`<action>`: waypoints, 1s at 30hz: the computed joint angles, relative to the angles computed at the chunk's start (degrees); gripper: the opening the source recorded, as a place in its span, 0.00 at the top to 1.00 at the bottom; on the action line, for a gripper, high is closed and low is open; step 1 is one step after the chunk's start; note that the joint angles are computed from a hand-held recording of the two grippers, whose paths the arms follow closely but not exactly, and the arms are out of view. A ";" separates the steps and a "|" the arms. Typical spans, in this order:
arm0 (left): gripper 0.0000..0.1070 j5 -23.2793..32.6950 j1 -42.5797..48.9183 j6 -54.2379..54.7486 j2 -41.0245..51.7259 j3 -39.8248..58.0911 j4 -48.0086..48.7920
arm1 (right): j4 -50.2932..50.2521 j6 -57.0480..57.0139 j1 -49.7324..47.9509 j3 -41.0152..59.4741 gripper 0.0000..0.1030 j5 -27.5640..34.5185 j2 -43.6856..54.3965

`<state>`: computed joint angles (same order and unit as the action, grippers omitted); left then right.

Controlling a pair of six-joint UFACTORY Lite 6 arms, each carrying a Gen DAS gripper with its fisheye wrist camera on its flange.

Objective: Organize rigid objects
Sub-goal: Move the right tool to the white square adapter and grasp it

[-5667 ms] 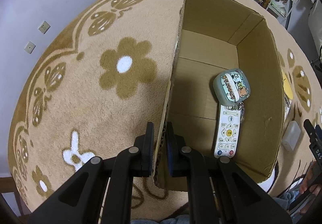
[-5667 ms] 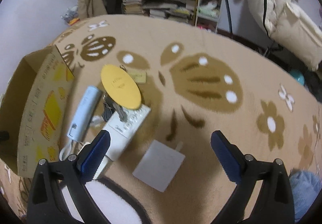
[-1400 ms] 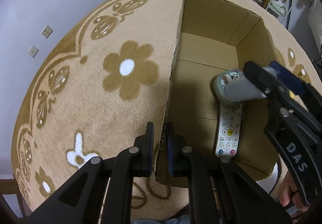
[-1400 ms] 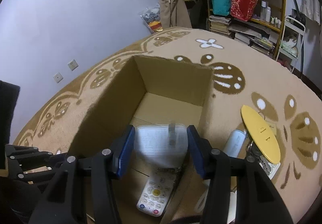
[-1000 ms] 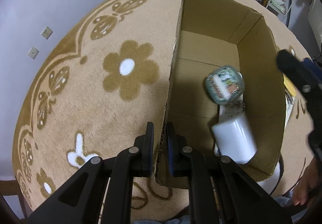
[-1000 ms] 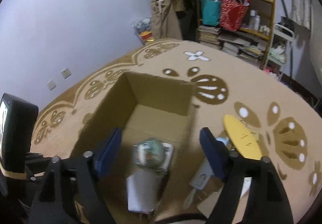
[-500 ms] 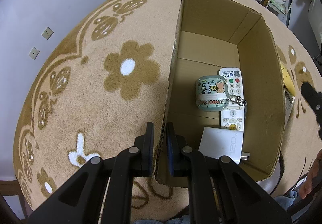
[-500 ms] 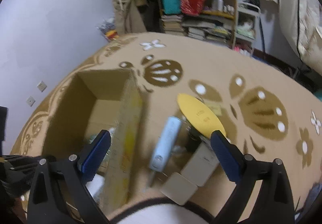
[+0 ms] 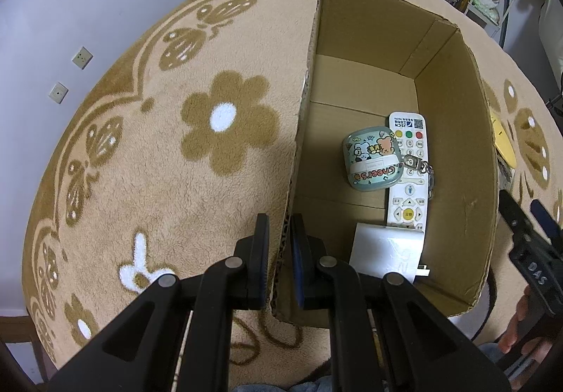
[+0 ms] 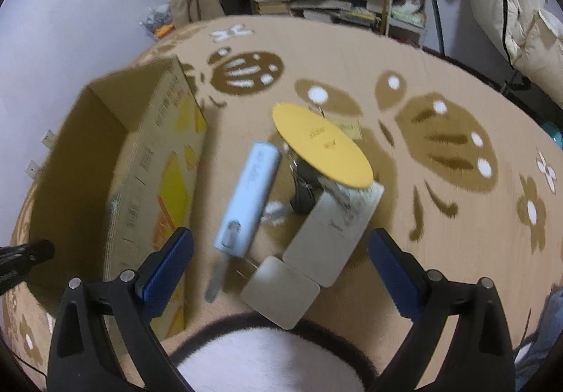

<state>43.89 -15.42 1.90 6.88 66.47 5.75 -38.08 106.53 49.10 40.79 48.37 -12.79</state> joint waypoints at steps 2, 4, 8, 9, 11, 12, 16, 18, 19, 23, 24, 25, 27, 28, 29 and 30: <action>0.89 0.00 0.00 0.00 0.00 0.00 0.00 | 1.18 -0.19 -0.78 -0.80 0.00 -1.45 0.68; 0.89 0.01 -0.01 -0.04 -0.03 -0.02 0.01 | 2.09 -0.55 -1.46 -1.38 0.00 -2.48 1.43; 0.89 -0.01 0.03 0.05 -0.01 -0.02 -0.08 | 3.76 -1.27 -2.97 -2.74 0.00 -4.78 2.56; 0.89 -0.04 0.09 0.11 0.02 -0.04 -0.16 | 4.35 -1.62 -3.39 -3.02 0.00 -5.34 2.87; 0.89 -0.03 0.10 0.18 0.05 0.00 -0.22 | 5.61 -2.21 -4.29 -3.84 0.00 -6.64 3.43; 0.89 -0.04 0.09 0.07 0.07 0.02 -0.09 | 6.46 -2.82 -4.70 -4.14 0.00 -7.21 3.80; 0.89 -0.13 0.11 0.07 0.11 -0.05 0.10 | 8.53 -3.20 -6.03 -5.57 0.00 -9.85 4.27; 0.89 -0.12 0.13 0.12 0.11 -0.04 0.02 | 9.57 -3.85 -6.76 -6.24 0.00 -11.38 4.19; 0.89 -0.10 0.15 0.17 0.11 -0.04 -0.11 | 9.93 -4.01 -6.85 -6.29 0.00 -11.90 4.49; 0.89 -0.18 0.38 0.74 0.04 -0.08 -0.62 | 10.88 -4.93 -6.60 -5.06 0.00 -12.35 6.96; 0.89 -0.21 0.43 0.83 0.05 -0.07 -0.67 | 10.79 -3.71 -6.14 -4.79 0.00 -11.85 7.40; 0.89 -0.20 0.45 0.87 0.07 -0.06 -0.70 | 10.65 -2.24 -5.71 -4.67 0.00 -11.63 7.70; 0.89 -0.17 0.46 0.86 0.04 -0.07 -0.75 | 10.68 -0.26 -5.43 -4.39 0.00 -11.97 8.56; 0.89 -0.17 0.46 0.86 0.04 -0.07 -0.75 | 10.71 0.20 -5.58 -4.01 0.00 -12.40 9.32; 0.89 -0.20 0.43 0.83 0.05 -0.10 -0.74 | 11.04 0.45 -5.62 -3.78 0.00 -12.77 9.84; 0.89 -0.20 0.43 0.83 0.05 -0.10 -0.74 | 11.23 0.69 -5.47 -3.60 0.00 -12.79 10.16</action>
